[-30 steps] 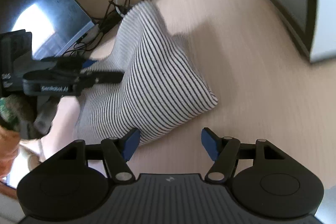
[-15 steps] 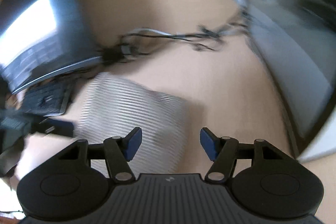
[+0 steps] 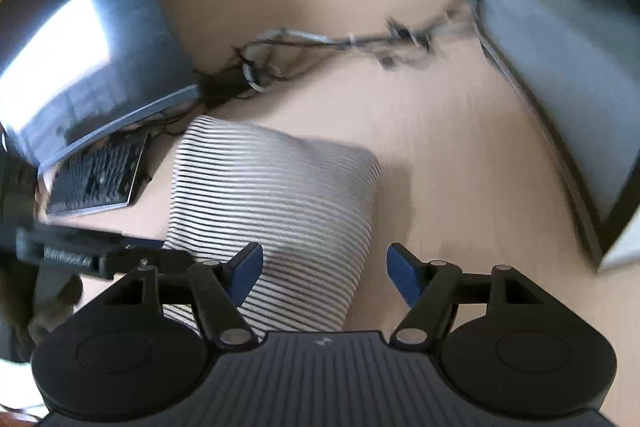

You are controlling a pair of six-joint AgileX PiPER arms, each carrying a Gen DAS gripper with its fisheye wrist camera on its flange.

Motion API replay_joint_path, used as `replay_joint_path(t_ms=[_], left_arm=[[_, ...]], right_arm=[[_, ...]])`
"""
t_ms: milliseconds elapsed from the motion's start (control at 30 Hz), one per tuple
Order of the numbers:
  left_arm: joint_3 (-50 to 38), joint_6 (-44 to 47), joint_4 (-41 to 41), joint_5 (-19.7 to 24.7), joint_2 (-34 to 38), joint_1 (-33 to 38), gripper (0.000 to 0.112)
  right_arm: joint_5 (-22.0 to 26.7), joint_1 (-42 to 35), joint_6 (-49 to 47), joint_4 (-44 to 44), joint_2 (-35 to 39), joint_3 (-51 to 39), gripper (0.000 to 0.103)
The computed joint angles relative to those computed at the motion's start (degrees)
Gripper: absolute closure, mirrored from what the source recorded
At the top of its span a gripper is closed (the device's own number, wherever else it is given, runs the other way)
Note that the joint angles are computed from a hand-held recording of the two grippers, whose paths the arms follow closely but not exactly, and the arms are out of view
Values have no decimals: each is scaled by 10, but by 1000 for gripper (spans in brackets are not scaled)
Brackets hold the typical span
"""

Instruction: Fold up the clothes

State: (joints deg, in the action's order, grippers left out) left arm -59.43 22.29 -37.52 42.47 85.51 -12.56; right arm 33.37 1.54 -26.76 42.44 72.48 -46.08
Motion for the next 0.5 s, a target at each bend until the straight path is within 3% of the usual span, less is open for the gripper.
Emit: replay_joint_path(t_ms=[133, 300, 433, 500], left_arm=[[6, 21, -50, 8, 15, 9, 23], [18, 48, -102, -1, 23, -1, 24], [31, 48, -108, -20, 13, -12, 38], [45, 63, -135, -21, 5, -1, 46]], right_arm=[[-1, -15, -39, 69, 8, 30, 26], [6, -25, -87, 139, 40, 35, 23], [34, -36, -147, 223, 73, 40, 23], [-9, 0, -115, 195, 62, 42, 27]])
